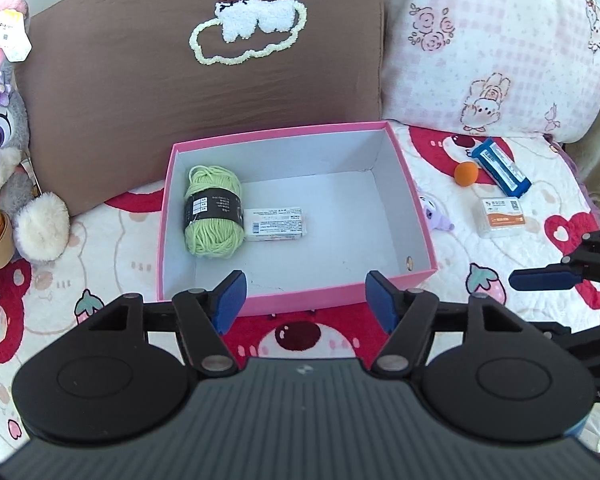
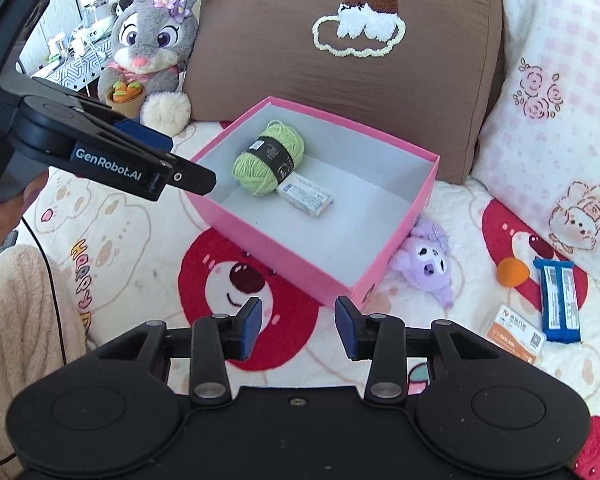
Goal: Organize objects
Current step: 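Move the left tool toward the clear dental-floss box on the quilt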
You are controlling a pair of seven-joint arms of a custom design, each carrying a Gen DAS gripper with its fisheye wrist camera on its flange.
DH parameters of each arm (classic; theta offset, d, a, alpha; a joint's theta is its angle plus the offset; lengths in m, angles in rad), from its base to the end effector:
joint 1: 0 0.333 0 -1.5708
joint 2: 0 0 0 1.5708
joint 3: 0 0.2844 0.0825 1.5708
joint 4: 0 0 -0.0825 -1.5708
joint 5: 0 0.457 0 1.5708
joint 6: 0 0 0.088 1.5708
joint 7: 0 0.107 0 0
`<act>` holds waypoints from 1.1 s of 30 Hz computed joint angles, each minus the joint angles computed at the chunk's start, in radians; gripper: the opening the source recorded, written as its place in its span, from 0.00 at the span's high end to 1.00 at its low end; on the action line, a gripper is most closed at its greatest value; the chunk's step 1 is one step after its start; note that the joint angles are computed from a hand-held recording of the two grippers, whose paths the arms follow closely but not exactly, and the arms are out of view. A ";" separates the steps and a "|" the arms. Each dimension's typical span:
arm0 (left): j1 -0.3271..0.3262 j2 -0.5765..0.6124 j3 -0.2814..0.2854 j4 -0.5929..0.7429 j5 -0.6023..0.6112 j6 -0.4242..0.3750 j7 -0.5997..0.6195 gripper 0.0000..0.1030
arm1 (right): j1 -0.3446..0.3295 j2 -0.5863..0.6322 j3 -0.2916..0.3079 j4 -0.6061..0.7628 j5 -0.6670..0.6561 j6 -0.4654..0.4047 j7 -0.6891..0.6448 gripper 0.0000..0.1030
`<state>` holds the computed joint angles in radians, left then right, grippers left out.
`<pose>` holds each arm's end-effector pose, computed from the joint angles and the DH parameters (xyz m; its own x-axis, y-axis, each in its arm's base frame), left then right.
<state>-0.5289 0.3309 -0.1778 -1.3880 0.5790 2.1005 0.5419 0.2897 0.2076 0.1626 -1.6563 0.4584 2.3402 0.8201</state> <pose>0.6040 -0.4567 0.5323 0.1402 -0.9901 0.0122 -0.8039 -0.1210 -0.5823 0.6552 0.3174 0.4901 0.8241 -0.5618 -0.0715 -0.4896 -0.6434 -0.5885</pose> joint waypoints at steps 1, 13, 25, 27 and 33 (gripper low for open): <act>-0.002 -0.002 -0.003 -0.001 -0.003 0.000 0.003 0.35 | 0.000 -0.011 -0.001 -0.011 -0.006 -0.001 -0.003 0.55; -0.047 0.009 -0.024 0.067 -0.022 -0.013 0.050 0.35 | -0.005 -0.152 -0.051 -0.146 -0.003 0.027 -0.077 0.46; -0.112 0.126 -0.020 0.223 -0.078 -0.011 0.116 0.19 | 0.002 -0.268 -0.099 -0.281 0.004 0.101 -0.148 0.26; -0.124 0.153 -0.012 0.255 -0.091 -0.009 0.125 0.18 | 0.003 -0.275 -0.105 -0.288 -0.015 0.102 -0.150 0.20; -0.156 0.219 0.019 0.333 -0.107 0.017 0.137 0.06 | 0.002 -0.287 -0.115 -0.288 -0.136 0.084 -0.153 0.17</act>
<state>-0.6845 0.5500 -0.1589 -1.0553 0.4722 2.1175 0.6791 0.2913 -0.0794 0.0480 -1.9440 0.3228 2.4239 0.6675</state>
